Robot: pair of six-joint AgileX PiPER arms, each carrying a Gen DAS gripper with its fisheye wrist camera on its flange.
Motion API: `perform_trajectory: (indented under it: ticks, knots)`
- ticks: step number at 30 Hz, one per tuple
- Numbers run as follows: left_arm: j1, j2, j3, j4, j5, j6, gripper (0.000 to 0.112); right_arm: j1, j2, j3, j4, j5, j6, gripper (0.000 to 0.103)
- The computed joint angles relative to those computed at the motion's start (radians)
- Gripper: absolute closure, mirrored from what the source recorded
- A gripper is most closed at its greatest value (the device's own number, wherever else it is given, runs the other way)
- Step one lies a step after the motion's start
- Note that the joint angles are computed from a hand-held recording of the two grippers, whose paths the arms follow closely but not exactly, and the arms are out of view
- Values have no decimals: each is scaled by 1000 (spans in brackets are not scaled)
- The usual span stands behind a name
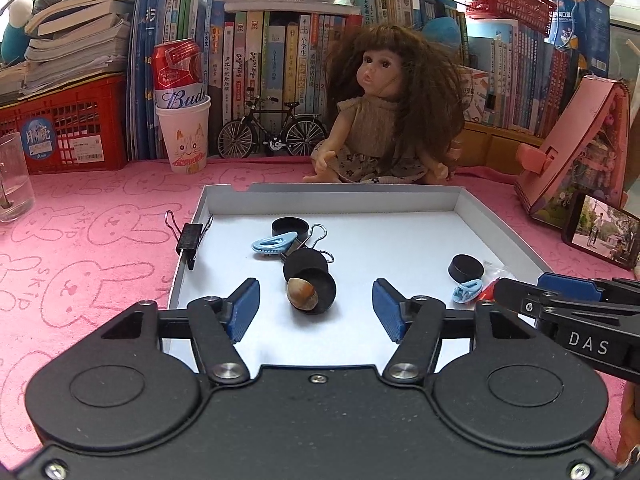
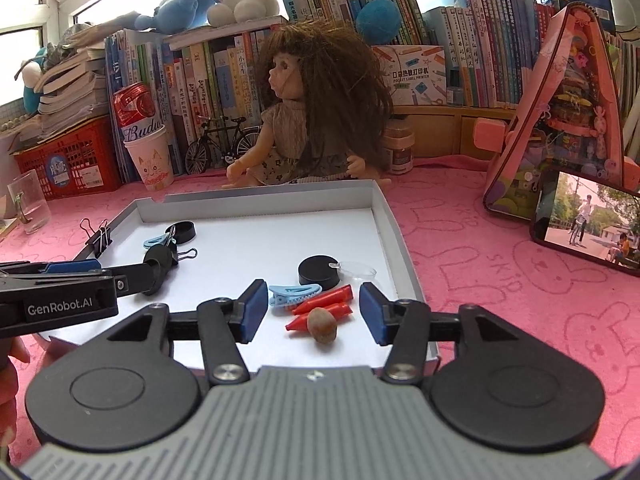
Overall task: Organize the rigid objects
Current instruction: 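Open both tools to release the nuts in the box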
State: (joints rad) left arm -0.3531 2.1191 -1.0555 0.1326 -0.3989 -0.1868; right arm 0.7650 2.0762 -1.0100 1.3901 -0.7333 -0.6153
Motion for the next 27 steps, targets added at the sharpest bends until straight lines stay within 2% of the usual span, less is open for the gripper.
perform_trajectory:
  ticks: [6,8,13,18,20,22,27]
  knots:
    - [25,-64,111,86,-76,-61,36,36,-39,51,10,-34,35,22]
    - [31,-84,147,94,-99,-61,35,49,-50,65,16,-44,42,19]
    - [49,-124,229,117,-142,-78,34,93,-55,81,61,-80,19,16]
    - [67,-151,301,163,-164,-91,33,141,-45,73,182,-129,-40,15]
    - [57,-158,354,92,-228,15,32,150,-49,84,196,-125,-29,15]
    - [34,-171,389,12,-249,107,32,157,-50,92,212,-121,-24,14]
    - [46,-196,439,74,-274,47,31,171,-43,113,212,-104,15,13]
